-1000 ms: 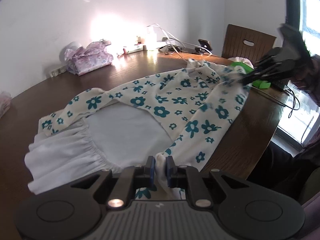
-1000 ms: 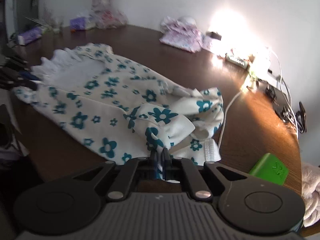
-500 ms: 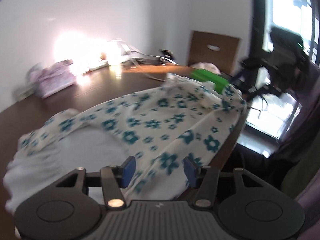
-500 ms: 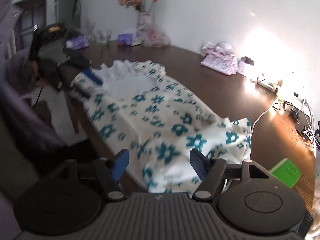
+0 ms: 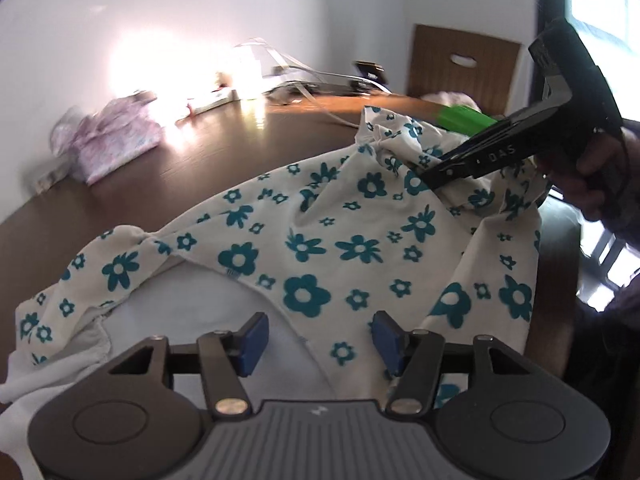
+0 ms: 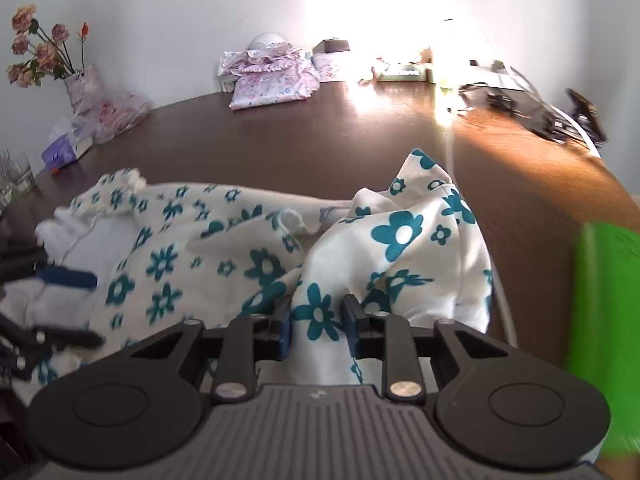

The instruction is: Fold clothes

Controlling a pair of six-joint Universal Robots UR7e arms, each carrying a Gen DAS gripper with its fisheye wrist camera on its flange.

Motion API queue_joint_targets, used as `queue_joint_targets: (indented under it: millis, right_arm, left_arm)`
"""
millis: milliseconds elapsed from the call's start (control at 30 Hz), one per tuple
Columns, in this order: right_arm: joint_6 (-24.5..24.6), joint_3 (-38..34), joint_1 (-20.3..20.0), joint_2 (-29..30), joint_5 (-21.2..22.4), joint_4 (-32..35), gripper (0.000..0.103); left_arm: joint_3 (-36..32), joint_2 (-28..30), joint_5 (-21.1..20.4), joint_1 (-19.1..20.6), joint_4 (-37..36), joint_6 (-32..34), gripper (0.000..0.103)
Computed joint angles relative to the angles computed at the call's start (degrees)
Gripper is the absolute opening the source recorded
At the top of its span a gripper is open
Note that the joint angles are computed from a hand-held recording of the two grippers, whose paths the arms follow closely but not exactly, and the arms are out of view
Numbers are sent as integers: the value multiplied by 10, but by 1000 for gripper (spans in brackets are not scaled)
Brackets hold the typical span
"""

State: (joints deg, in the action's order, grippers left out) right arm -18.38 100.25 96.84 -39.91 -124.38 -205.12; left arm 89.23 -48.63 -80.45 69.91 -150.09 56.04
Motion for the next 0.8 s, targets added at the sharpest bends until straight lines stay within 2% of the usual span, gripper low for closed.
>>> queue_joint_targets:
  millis: [100,167,267,333,400,433,467,500,567,633,667,700,733,767,800]
  right_arm:
    - [4,-62,-9,23,16,37,25]
    - [5,-104,-16,41,28,49,25]
    - [-17,-142,-16,55,2,53,26]
    - [-73,-147,-9,62,-44,2,27]
    - [-155,-144,4,72,-101,-83,31]
    - [-176,-135,8,69,-117,-112,31]
    - [-173,-112,10,54,-108,-117,32]
    - [-147,-74,8,28,-76,-98,32]
    - [-103,-1,-4,-27,23,-43,33]
    - [-100,39,-17,-58,105,13,34]
    - [-108,39,-18,-58,117,33,37]
    - [-115,31,-16,-48,104,37,37]
    - [-120,20,-12,-34,68,32,37]
    - [-126,10,-8,-23,37,29,26]
    - [-123,13,-8,-27,28,38,5]
  left_arm:
    - [-59,29,-7,16,24,-19,79]
    - [-94,51,5,21,18,-32,79]
    - [-137,79,36,22,-7,-49,79]
    - [-138,82,76,14,-37,-62,67]
    - [-115,67,73,10,-57,-51,66]
    - [-100,56,66,9,-65,-42,67]
    - [-87,45,49,9,-62,-36,67]
    - [-75,35,29,8,-48,-32,68]
    - [-54,19,-1,4,-16,-22,68]
    - [-32,7,-22,0,12,7,68]
    - [-25,4,-24,-3,24,24,68]
    - [-20,3,-24,-5,36,37,68]
    - [-18,3,-21,-7,48,40,68]
    - [-17,4,-15,-9,62,37,68]
    - [-14,3,-11,-10,70,36,67]
